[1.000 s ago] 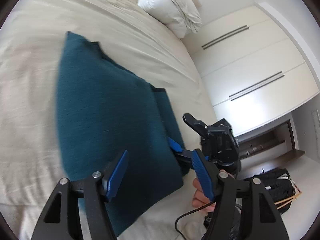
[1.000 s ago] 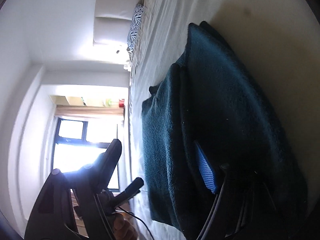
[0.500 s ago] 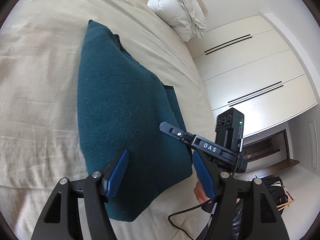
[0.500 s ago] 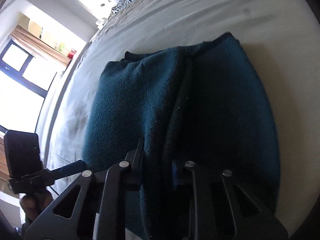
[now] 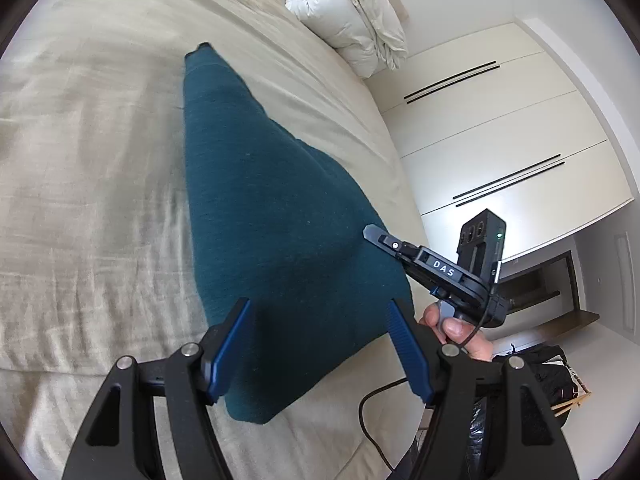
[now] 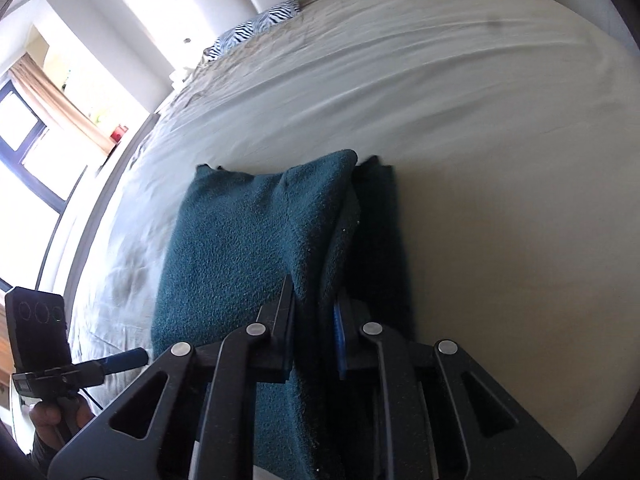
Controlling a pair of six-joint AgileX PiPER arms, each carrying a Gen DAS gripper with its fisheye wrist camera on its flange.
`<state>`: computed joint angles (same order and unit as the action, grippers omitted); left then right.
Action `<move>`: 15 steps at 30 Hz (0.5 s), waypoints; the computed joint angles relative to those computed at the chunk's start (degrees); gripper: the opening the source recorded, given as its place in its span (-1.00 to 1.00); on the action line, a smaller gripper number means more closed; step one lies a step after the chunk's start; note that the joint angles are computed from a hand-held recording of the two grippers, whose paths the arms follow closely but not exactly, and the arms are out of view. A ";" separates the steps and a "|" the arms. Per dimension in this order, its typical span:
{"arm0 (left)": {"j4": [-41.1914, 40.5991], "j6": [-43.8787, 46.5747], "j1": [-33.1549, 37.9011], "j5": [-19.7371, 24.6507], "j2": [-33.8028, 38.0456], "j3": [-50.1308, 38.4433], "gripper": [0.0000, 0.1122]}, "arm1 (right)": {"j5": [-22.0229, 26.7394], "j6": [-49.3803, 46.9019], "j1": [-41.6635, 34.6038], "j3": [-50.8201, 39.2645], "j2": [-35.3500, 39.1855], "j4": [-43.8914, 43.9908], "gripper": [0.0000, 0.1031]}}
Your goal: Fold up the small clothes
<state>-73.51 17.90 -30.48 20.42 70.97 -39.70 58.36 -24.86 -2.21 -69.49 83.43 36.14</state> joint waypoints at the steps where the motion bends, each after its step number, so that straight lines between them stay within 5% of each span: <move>1: -0.16 0.21 0.14 0.19 0.15 -0.09 0.24 | 0.45 -0.39 -1.09 0.02 0.52 0.08 -0.73; 15: 9.46 -8.25 -0.77 -0.18 2.10 -2.93 0.24 | -5.57 -7.00 -2.29 5.36 6.93 4.87 -0.69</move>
